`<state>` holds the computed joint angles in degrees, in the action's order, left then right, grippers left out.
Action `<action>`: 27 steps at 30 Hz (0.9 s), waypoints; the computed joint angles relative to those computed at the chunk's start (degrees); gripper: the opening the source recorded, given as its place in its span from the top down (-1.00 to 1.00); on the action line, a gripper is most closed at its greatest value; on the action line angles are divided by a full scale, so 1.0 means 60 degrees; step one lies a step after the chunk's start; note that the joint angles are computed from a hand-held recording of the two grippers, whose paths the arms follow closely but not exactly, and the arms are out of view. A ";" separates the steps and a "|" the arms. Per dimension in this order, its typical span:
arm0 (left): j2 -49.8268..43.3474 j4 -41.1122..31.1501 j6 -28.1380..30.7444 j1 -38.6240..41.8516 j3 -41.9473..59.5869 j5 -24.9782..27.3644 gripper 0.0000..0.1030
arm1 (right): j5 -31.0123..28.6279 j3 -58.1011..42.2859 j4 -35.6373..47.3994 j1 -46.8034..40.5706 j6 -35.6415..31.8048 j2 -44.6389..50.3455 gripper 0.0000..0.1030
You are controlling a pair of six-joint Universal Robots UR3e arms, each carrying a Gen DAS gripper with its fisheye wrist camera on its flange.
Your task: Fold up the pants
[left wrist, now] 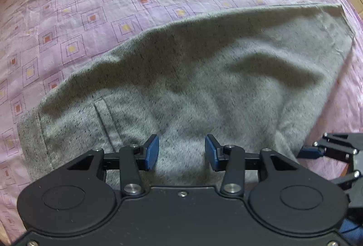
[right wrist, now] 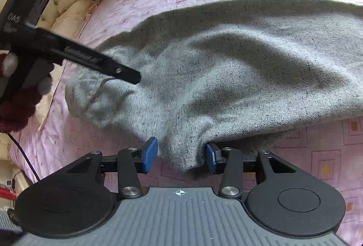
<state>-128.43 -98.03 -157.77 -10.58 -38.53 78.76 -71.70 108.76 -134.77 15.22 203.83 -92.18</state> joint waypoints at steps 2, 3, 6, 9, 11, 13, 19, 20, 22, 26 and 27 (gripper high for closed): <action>0.0419 0.0388 0.0318 0.0121 -0.0827 0.0371 -0.04 | 0.0653 0.0424 0.0043 -0.0323 -0.0326 -0.0385 0.16; 0.0467 0.0431 0.0403 0.0208 -0.1002 0.0476 -0.06 | 0.0996 0.0636 -0.0013 -0.0488 -0.0416 -0.0554 0.17; 0.0402 0.0286 0.0270 0.0625 -0.1125 0.0347 -0.11 | 0.1801 0.1141 -0.0258 -0.0849 -0.0608 -0.0946 0.19; 0.0071 -0.0168 -0.0174 0.0871 -0.0536 -0.0042 -0.10 | 0.1600 0.0882 -0.0108 -0.0736 -0.0573 -0.0744 0.23; 0.0030 -0.0149 -0.0322 0.0850 -0.0496 -0.0043 -0.10 | 0.1193 0.0629 0.0042 -0.0524 -0.0652 -0.0567 0.36; 0.0165 0.0065 -0.0292 0.0792 -0.0760 0.0023 -0.10 | 0.0894 0.0432 0.0184 -0.0342 -0.0741 -0.0423 0.51; -0.0095 -0.0092 0.0120 0.0771 -0.0493 0.0020 -0.11 | -0.0858 -0.0788 0.0950 0.1282 -0.2299 0.0070 0.88; -0.0299 -0.0305 0.0114 0.0787 -0.0156 -0.0022 -0.11 | -0.1334 -0.1039 0.1110 0.1795 -0.3001 0.0247 0.88; -0.0747 -0.0773 -0.0017 0.0819 0.0623 -0.0081 -0.11 | -0.1606 -0.1063 0.1089 0.2170 -0.3275 0.0427 0.88; -0.0736 -0.0904 -0.0281 0.0726 0.0844 0.0090 -0.10 | -0.2103 -0.1373 0.1198 0.2394 -0.2618 0.0829 0.82; -0.0517 -0.0726 -0.0288 0.0667 0.0543 0.0217 -0.10 | -0.1989 -0.1407 0.1426 0.2339 -0.2489 0.0752 0.79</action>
<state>-131.53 -102.39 -159.50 -6.58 -35.27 80.06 -83.64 100.32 -126.21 29.25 188.89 -87.66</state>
